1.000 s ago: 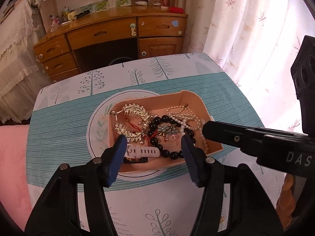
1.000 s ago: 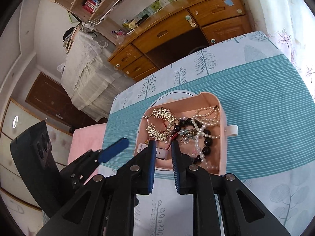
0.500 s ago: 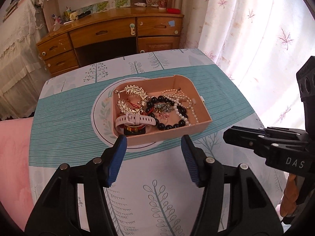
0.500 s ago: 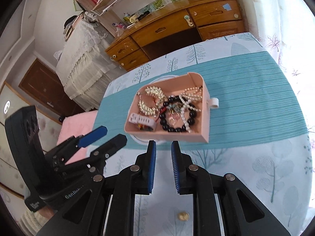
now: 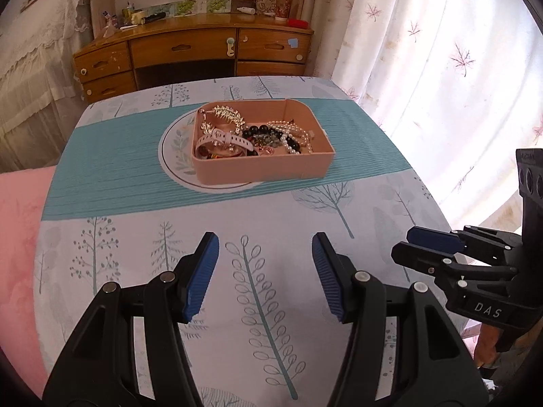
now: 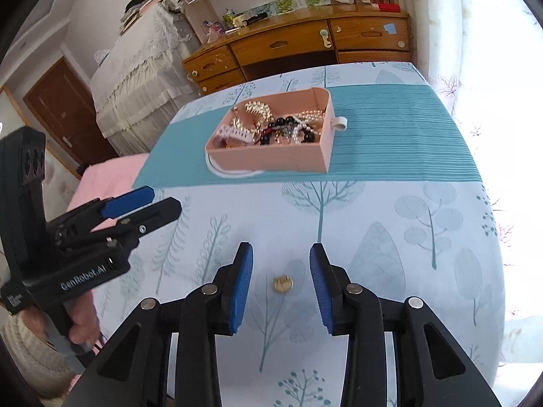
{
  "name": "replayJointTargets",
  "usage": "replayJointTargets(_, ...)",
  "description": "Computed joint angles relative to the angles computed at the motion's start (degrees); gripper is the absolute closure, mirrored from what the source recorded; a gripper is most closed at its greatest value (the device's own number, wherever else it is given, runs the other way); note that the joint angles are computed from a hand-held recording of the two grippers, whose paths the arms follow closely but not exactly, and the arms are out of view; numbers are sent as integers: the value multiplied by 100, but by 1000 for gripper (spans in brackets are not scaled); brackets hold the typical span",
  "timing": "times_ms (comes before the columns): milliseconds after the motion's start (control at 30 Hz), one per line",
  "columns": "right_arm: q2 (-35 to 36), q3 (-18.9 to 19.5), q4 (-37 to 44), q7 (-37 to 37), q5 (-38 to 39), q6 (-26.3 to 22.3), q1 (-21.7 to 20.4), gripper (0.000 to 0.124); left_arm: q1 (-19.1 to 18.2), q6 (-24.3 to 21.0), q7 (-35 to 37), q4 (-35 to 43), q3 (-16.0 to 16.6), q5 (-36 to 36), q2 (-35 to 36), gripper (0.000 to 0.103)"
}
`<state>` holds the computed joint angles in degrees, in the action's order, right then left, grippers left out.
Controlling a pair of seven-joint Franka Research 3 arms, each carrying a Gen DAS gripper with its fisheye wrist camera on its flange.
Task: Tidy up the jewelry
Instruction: 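Withdraw both grippers from the box toward the round gold earring, then grasp the round gold earring with the right gripper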
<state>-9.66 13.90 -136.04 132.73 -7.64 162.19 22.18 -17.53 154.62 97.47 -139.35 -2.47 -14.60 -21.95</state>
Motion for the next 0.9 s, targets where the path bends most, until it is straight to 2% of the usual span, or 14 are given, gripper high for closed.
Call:
replayJointTargets(167,-170,345,-252,512,-852,-45,-122,89,285,282,-732,-610,-246,422,-353,49)
replayJointTargets(367,-91,536,-398,1027,-1461,133,-207,89,412,427,-1494,-1042,-361,985,-507,49)
replayJointTargets(467,24,561,-369,1353,-1912,182,-265,89,355,488,-1705,-1147,-343,1181,-516,49)
replayJointTargets(667,401,333,-185,1475,-2277,119,-41,89,270,537,-1886,-1125,-210,1295,-385,49)
replayJointTargets(900,965,-94,230,1429,-2616,-95,383,89,195,437,-1773,-971,-55,1079,-83,49)
